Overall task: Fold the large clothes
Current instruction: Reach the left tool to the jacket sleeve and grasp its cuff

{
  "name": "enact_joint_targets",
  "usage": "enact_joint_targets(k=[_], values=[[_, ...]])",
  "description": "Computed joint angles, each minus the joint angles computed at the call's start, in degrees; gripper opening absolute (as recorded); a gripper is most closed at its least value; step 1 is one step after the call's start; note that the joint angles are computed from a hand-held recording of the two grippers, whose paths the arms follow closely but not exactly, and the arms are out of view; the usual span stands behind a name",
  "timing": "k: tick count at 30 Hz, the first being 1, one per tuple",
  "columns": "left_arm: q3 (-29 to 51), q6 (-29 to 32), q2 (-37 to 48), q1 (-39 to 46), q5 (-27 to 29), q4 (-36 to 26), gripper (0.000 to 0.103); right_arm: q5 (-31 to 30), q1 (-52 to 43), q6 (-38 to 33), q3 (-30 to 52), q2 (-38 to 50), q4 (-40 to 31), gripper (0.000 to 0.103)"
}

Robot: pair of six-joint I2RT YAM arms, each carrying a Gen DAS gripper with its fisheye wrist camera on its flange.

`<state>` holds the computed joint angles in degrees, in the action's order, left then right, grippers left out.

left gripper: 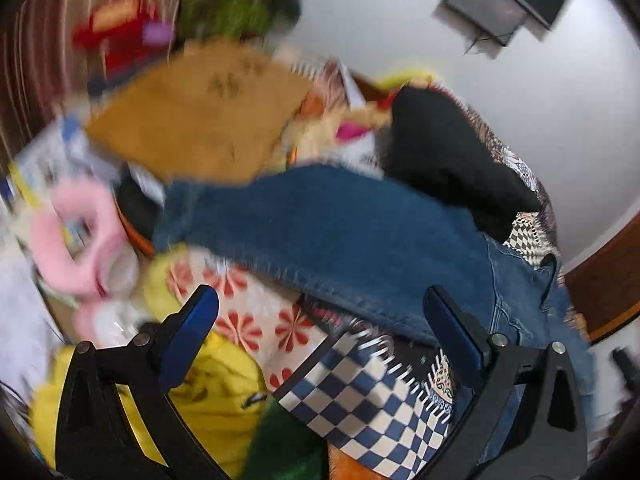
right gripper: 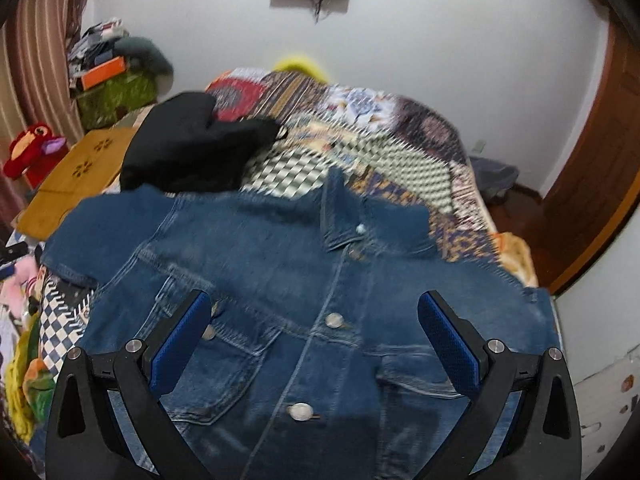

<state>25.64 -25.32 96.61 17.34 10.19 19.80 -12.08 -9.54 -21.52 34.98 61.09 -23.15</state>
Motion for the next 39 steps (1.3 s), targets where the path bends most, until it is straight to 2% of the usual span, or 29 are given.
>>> enact_joint_targets(k=[1,3,6,7,9,11,13,17,18,21,25,28,32,35,39], values=[[0.62,0.15,2.88,2.12,3.81,1.06,0.100,0.86,0.96,0.34,0.00,0.63,0.37,0.103],[2.41,-0.11,8.26,4.88,10.06,2.76,0.091,1.76,2.02,0.64,-0.08,1.66,1.25,0.103],[5.47,-1.91,15.24,7.48,16.89,5.46,0.083,4.10,4.01,-0.08,0.06,2.67,2.60,0.102],[5.84,-2.92,16.34,7.72,18.25,6.29,0.080,4.93,4.50,-0.41,-0.25,1.98,3.14,0.102],[7.14,-5.57,19.68,8.49,21.07,8.93,0.065,6.20,5.59,-0.42,-0.16,1.60,3.82,0.102],[8.82,-8.68,22.68,8.77,23.48,11.01,0.058,5.59,5.51,-0.67,0.23,1.09,3.39,0.102],[8.86,-10.31,22.85,7.88,21.42,13.15,0.053,5.23,5.51,-0.53,0.53,1.31,3.44,0.102],[9.92,-11.00,19.47,5.68,16.08,10.31,0.021,4.03,4.05,-0.80,0.66,1.17,2.70,0.102],[10.35,-10.37,17.41,4.44,12.24,7.56,0.011,3.88,3.71,-0.79,0.46,0.81,2.68,0.102],[11.67,-7.48,10.78,-0.65,1.76,-0.29,0.007,2.30,1.61,-1.12,0.53,-0.46,1.42,0.102],[13.85,-6.36,2.42,-6.98,-5.90,-6.41,0.006,-0.99,-2.73,-2.38,0.96,-2.23,-0.20,0.102],[14.71,-6.84,-3.34,-9.55,-4.51,-7.89,0.004,-3.87,-6.86,-3.85,1.51,-2.41,-1.13,0.102],[17.77,-7.13,-9.24,-17.38,-7.32,-10.13,0.004,-6.71,-11.45,-5.64,2.42,-0.78,-2.13,0.102],[23.41,-5.39,-8.38,-26.13,-10.64,-12.13,0.004,-9.91,-15.61,-8.19,3.05,0.32,-2.83,0.102],[31.98,-2.74,-1.22,-35.26,-13.46,-15.49,0.004,-12.56,-20.15,-10.18,3.99,1.27,-2.97,0.102]])
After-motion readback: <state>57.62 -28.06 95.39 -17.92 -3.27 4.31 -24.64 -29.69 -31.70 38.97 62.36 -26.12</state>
